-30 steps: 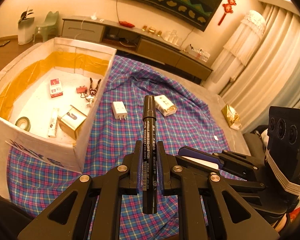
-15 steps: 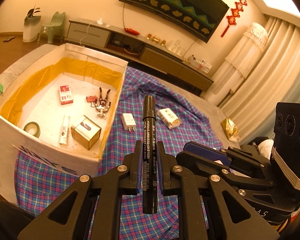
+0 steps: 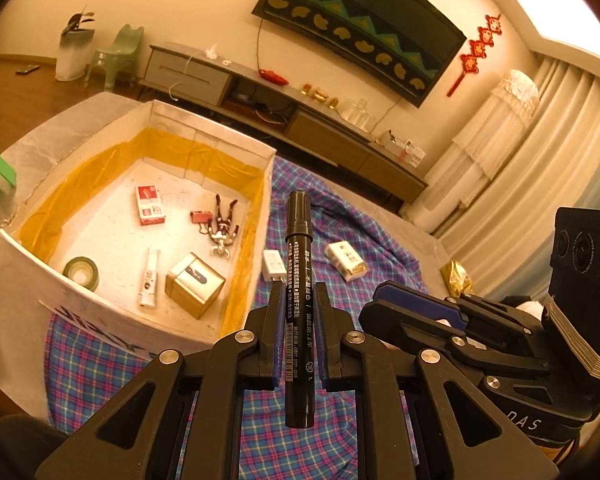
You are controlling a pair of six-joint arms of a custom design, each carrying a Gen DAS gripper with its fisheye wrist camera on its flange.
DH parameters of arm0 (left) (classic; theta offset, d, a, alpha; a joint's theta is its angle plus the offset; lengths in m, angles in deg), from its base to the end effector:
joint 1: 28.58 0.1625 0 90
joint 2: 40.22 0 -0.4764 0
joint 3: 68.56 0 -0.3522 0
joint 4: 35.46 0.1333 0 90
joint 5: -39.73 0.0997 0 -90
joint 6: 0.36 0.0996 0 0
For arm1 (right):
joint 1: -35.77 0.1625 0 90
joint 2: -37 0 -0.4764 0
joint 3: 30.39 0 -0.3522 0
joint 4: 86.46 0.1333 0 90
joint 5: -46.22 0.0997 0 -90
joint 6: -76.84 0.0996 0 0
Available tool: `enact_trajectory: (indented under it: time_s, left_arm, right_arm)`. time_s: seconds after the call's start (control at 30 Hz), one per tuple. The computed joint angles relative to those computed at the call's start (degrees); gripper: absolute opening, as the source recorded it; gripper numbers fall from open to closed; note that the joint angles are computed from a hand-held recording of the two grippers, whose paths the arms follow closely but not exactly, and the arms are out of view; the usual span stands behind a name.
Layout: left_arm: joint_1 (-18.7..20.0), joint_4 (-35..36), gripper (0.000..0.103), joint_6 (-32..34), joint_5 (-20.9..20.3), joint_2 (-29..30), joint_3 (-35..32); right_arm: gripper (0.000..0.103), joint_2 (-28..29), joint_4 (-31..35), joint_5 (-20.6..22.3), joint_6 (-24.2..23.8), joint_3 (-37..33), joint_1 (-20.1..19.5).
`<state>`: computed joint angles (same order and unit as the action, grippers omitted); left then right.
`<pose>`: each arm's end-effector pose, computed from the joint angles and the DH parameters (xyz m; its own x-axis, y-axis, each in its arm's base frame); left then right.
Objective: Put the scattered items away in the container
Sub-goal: 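Lift and carry the stapler with the right tool while the left tool carries the marker to the box, then lower into the box and open the right tool while the left tool releases the marker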
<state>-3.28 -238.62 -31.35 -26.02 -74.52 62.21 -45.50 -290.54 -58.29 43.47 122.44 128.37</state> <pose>-0.3554 -0.3607 0.0227 -0.8713 0.4527 -0.1894 0.4868 0.7494 -0.4488 0.1227 -0.3142 0.3025 -0.7962 -0.2891 0.5315 -0.5636 0.6737 -0.4780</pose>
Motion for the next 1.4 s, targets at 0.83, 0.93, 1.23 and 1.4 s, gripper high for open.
enact_trajectory:
  time_s: [0.83,0.93,1.23,1.4]
  left_arm:
    - [6.4,-2.5,0.014,1.5,0.4,-2.5,0.5]
    - [7.2,-2.3,0.014,1.8,0.4,-2.7,0.1]
    - [9.9,-1.0,0.014,2.1,-0.2,-3.1,-1.2]
    - [11.2,-0.1,0.014,2.0,-0.3,-3.3,-1.9]
  right_arm:
    - [0.025,8.5,6.4,-5.6,0.4,-10.3,7.6]
    - [0.025,9.4,7.9,-5.8,0.3,-12.0,7.7]
    - [0.025,11.6,12.7,-6.4,0.8,-16.9,7.8]
    - [0.025,13.3,15.3,-7.1,1.1,-20.0,8.1]
